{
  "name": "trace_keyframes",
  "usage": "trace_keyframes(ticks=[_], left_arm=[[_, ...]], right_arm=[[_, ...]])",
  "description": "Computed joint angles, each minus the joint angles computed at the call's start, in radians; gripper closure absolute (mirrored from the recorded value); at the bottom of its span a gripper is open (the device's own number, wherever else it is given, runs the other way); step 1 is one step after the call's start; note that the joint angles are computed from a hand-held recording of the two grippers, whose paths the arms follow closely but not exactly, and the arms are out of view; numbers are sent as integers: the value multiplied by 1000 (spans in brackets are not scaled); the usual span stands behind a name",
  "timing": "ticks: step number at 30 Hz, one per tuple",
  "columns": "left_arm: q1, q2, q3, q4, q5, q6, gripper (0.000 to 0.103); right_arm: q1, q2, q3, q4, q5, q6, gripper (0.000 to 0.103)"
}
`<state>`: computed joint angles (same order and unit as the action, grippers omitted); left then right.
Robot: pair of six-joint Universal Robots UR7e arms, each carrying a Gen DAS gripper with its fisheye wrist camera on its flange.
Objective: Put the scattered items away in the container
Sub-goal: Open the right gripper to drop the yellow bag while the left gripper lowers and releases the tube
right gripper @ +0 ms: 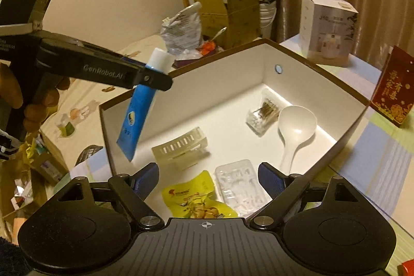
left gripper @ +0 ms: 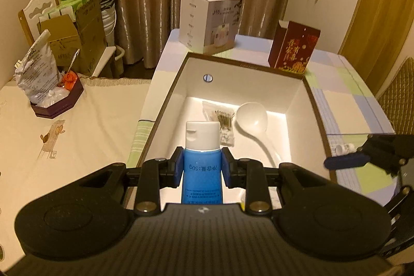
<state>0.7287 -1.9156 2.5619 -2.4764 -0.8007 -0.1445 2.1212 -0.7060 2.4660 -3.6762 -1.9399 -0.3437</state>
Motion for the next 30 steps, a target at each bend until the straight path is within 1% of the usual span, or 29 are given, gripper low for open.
trace_keyframes(ticks=[6,15,25,27,28,30], left_arm=[[36,60,-21,-23,0,89,78],[101,146,-51,-44,-2,175,78],[143,240,-85,-155,-21,305,77],[139,247,-84,-182,-20,325,65],[138,249,-85,-194,-23,335,62],[137,252,-89,-204,-26,346,62]], right_arm=[[-2,2,-6,0,-22,15,14],[-10,8,-14,-13,-43,35,14],[-7,17,-20,-42,-76,40,14],[-9,15,-19,-45,-76,39,14],[-8,15,-20,-47,-78,41,14],[-8,16,-22,-47,-82,42,14]])
